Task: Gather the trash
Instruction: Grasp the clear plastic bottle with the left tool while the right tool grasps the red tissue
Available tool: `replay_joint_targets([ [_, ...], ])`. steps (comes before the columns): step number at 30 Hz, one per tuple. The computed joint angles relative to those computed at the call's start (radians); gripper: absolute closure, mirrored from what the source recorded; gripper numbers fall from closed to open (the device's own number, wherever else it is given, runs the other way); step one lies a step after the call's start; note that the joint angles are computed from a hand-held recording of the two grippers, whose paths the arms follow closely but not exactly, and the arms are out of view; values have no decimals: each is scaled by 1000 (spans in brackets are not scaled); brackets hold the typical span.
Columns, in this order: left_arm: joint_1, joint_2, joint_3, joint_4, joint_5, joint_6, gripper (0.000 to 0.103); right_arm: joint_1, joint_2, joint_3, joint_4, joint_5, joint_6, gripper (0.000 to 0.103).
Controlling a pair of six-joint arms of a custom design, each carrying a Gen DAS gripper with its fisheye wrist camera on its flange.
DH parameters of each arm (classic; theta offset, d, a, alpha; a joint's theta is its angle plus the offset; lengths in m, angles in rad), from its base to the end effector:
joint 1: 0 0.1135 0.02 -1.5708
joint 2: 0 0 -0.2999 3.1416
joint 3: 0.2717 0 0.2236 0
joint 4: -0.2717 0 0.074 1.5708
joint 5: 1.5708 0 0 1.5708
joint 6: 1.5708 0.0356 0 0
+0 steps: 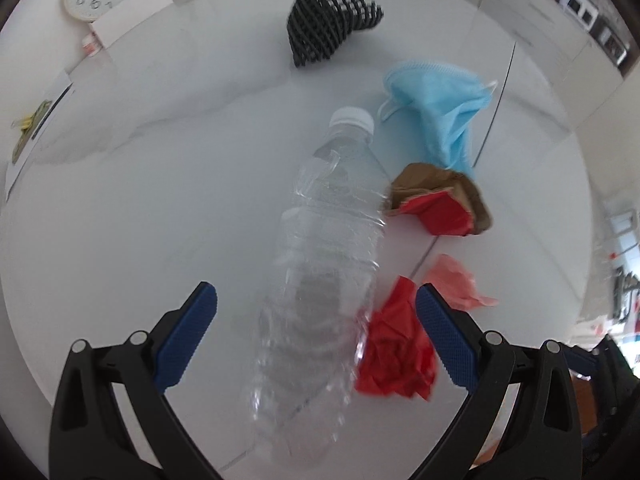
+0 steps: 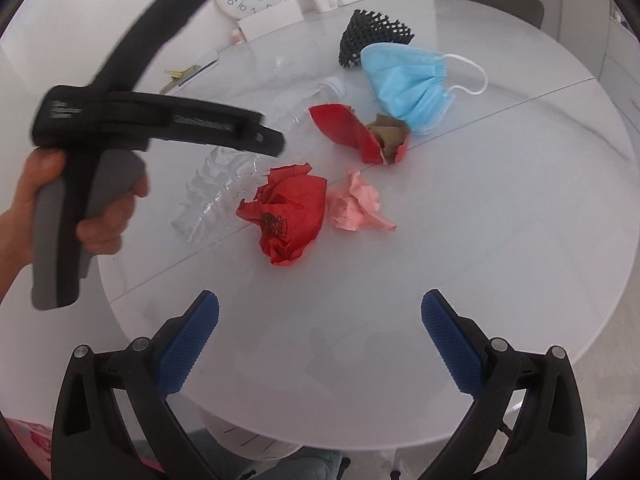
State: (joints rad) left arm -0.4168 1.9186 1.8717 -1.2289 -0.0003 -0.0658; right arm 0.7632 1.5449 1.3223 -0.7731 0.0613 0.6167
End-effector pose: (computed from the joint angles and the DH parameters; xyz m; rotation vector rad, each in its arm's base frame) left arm 0.3402 -0.1506 0.3404 0.4982 2.8095 -0.1009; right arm 0.2148 0.2024 0.3324 -0.1685 2.6216 0.4324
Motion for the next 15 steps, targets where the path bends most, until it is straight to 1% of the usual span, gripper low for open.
replay_joint_targets([
  [2,2,32,25,-8,-6,20,17,-17,4,-6,13,-13,-17,2],
  [3,6,43,35,-14,6,27,30,-28,9,-7,19,-23,-27,2],
  [5,15,77,74,-51,33,31,42,-47,19,-3,24,-39,-44,2],
  [10,23,39,9,2,5,44,43,-66,49,40,11,-67,-98,2],
  [15,83,-49,-100,35,24,-1,44,-32,84,107,31,-83,-151,2],
])
